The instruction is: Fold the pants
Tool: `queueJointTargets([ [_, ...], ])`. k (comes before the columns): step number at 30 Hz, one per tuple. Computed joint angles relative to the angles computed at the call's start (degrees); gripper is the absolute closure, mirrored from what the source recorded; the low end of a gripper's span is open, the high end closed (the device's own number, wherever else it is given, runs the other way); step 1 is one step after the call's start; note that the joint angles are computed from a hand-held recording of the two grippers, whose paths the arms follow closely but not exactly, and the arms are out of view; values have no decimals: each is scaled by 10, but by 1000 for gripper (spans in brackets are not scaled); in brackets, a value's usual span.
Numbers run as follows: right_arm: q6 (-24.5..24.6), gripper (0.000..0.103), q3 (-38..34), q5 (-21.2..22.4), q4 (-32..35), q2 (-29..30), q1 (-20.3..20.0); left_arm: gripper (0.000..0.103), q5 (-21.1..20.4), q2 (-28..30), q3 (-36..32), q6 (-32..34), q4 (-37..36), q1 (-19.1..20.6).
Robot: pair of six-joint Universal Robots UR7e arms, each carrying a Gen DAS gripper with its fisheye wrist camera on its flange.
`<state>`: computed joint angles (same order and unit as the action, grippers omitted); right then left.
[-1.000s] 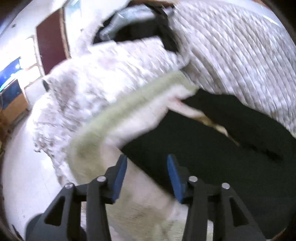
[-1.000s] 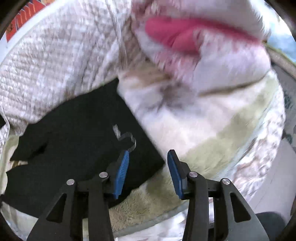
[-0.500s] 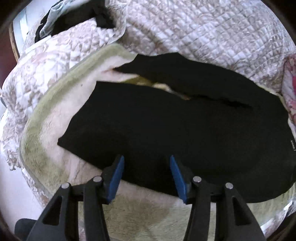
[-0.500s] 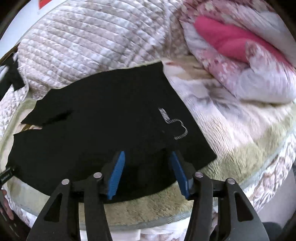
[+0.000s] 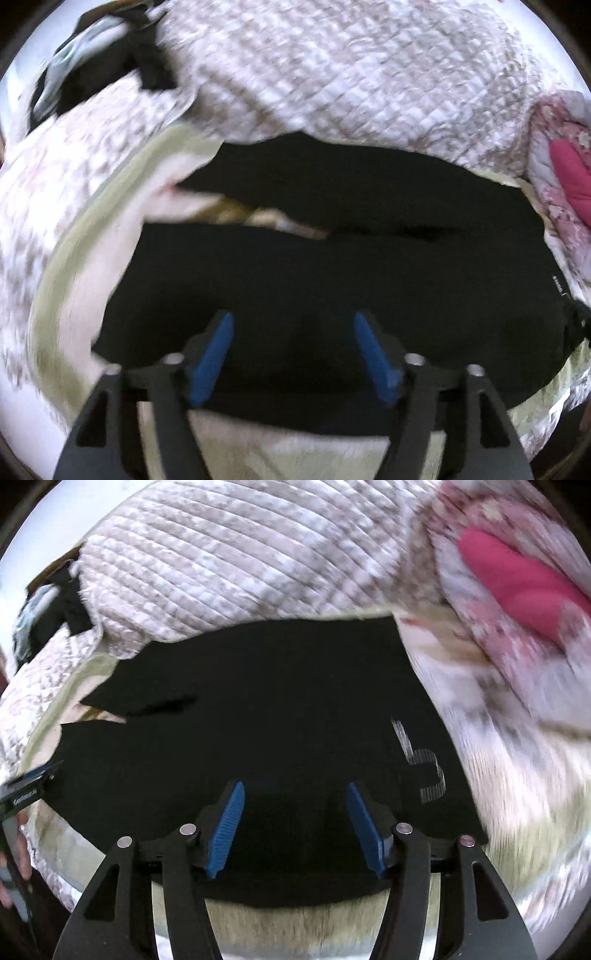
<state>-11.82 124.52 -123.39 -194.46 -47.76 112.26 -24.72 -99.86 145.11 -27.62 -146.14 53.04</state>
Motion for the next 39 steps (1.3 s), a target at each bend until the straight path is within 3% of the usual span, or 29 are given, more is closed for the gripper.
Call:
queueJointTargets([
  [2, -32, 38, -33, 23, 46, -2, -10, 21, -33, 38, -34, 89, -73, 33],
  [6, -96, 38, -113, 17, 106, 17, -24, 24, -82, 112, -116, 236, -160, 86],
  [7, -113, 38, -134, 26, 122, 20, -29, 26, -110, 126, -142, 271, -159, 102],
  [12, -178, 38, -251, 34, 218, 62, -52, 29, -159, 222, -269, 383, -141, 159],
  [15, -219, 38, -328, 35, 258, 99, -70, 29, -160, 280, -336, 447, -156, 186],
  [23, -264, 38, -509, 42, 377, 188, -101, 28, -138, 384, -483, 551, -177, 242],
  [25, -259, 38, -551, 53, 425, 206, -107, 20, -150, 397, -507, 559, -165, 253],
  [28, -251, 38, -600, 57, 489, 232, -113, 20, -179, 404, -527, 556, -146, 264],
  [31, -244, 38, -622, 49, 532, 246, -114, 32, -195, 408, -526, 562, -140, 268],
  [34, -258, 66, -622, 66, 539, 245, -115, 43, -194, 414, -508, 608, -189, 266],
  [35, -262, 83, -616, 71, 531, 242, -114, 47, -195, 412, -504, 606, -197, 266],
  [36, -268, 99, -611, 74, 523, 241, -113, 58, -191, 411, -501, 606, -210, 264],
  [39, -294, 100, -584, 51, 472, 236, -102, 81, -182, 399, -479, 615, -253, 254],
])
